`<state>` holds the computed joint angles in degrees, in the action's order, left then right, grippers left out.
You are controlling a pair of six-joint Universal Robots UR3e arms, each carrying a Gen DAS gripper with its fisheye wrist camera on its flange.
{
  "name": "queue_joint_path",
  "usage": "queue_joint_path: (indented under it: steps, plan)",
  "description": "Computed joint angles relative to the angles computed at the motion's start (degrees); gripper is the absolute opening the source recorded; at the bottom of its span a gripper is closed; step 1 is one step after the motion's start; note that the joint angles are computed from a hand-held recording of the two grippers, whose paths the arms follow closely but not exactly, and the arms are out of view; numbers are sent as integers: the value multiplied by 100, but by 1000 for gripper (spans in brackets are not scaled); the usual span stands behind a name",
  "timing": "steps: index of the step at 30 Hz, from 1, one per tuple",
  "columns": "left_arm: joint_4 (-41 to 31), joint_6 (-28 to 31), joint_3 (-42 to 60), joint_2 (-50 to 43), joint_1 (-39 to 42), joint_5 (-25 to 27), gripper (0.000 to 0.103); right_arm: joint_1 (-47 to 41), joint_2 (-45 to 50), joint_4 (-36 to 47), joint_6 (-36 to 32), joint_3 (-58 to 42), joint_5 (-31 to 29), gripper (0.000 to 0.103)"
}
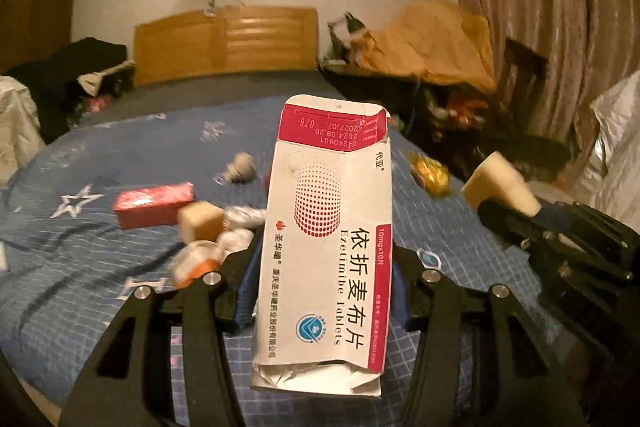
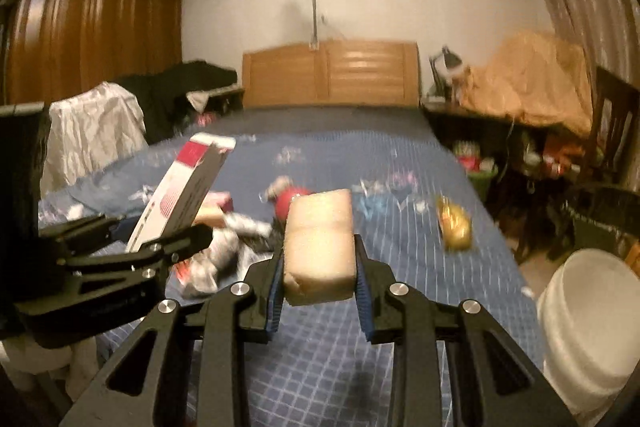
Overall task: Collect trash
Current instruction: 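Carry the medicine box and sponge in both tools over the white bucket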
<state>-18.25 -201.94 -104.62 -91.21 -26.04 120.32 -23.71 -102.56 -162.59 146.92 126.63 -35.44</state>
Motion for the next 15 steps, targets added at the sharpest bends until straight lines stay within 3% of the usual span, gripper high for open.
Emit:
queue_joint_path:
  steps: [7,15]
  plan:
    - [-260,-296,-329,712,-161,872,51,-283,-789,496,11,-31,606,31]
    - [-647,-581,-565,1208,-138,1151,51,-367,-1377,1094,5,-161,658,32]
